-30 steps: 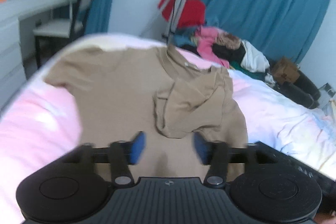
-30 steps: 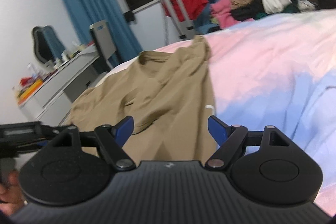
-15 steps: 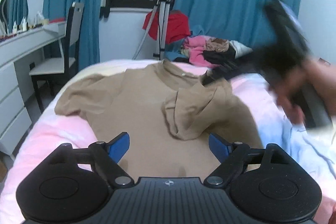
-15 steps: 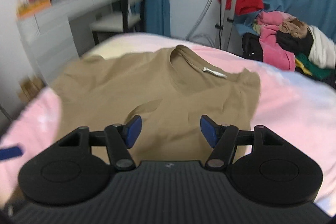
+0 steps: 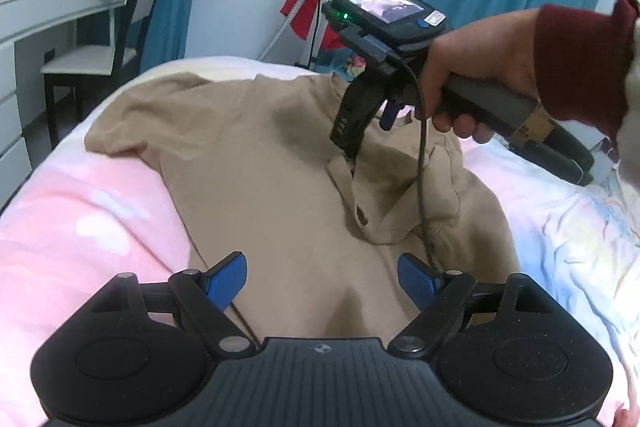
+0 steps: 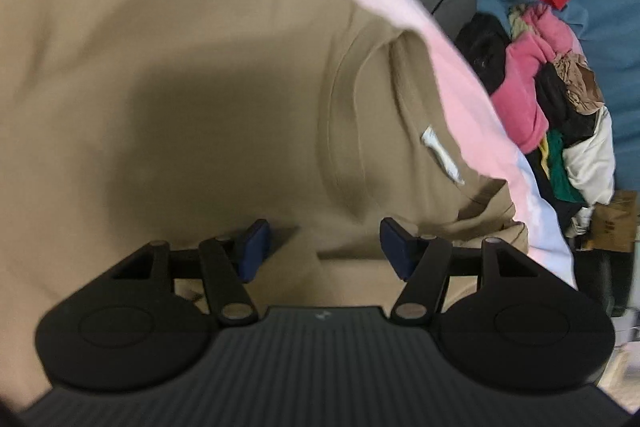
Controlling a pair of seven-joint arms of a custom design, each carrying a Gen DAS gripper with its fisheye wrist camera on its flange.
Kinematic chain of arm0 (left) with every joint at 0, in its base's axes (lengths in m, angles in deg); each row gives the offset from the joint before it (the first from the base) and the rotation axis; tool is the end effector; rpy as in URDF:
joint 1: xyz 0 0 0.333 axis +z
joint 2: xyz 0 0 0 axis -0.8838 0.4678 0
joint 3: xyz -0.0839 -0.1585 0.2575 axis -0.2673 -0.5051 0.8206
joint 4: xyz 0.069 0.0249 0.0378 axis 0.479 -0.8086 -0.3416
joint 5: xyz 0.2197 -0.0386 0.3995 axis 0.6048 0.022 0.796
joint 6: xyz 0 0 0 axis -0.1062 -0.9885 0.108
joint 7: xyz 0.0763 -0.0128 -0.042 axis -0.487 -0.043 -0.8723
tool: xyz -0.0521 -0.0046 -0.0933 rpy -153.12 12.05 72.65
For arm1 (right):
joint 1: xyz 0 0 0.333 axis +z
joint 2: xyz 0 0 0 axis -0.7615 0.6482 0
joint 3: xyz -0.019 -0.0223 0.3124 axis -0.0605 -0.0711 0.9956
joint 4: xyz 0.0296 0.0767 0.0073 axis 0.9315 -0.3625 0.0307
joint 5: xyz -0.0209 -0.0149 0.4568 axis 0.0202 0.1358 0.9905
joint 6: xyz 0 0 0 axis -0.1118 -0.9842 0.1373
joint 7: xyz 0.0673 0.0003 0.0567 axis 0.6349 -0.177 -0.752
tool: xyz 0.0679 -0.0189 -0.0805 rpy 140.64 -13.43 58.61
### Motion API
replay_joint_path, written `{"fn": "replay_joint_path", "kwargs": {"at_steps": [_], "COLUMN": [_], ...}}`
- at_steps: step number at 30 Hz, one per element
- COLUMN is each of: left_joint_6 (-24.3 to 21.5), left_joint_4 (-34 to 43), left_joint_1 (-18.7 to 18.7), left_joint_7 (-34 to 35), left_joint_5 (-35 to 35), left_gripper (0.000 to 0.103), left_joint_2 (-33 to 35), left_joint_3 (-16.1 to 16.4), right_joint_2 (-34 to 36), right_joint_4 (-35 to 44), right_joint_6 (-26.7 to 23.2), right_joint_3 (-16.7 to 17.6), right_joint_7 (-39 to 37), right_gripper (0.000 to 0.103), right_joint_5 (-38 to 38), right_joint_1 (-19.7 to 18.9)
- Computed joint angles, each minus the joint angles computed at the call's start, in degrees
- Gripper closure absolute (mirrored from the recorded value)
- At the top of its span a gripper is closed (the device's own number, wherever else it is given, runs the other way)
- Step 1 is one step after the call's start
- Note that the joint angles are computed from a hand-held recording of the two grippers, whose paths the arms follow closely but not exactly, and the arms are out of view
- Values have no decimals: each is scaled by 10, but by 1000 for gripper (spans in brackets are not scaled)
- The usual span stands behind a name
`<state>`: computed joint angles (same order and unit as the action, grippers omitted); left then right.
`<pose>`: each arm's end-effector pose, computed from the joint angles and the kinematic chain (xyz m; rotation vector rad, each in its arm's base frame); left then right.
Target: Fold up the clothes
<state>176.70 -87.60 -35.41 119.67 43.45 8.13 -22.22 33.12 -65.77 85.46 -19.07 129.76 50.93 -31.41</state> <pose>0.4406 -0.2756 0.3974 -1.8719 1.6004 -1.1010 0.7587 0.2364 0.4576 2.8085 -1.1089 0.7890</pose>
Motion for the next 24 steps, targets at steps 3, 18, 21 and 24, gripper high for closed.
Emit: {"fn": "replay_joint_path", "kwargs": {"at_steps": [3, 18, 21, 24], "left_joint_6": [7, -17, -16, -17], "left_joint_4": [-6, -9, -9, -10], "left_joint_1": [-15, -16, -13, -9], "left_joint_7": [2, -46, -57, -66], "left_joint_5": [-10, -4, 1, 4], "left_gripper": [19, 19, 19, 19], "left_joint_2": [1, -43, -45, -46], "left_joint_3": [13, 0, -1, -3], "right_joint_2": [5, -135, -158, -160], "right_joint_4": [11, -153, -190, -203], "right_joint_6": [-20, 130, 230, 272], "right_joint_3": [1, -4, -19, -18], "right_joint_7": [-6, 91, 201, 258], "right_gripper": [42, 97, 97, 97], "right_joint_5": [8, -2, -65, -85], "right_joint_1": [-2, -25, -26, -32]}}
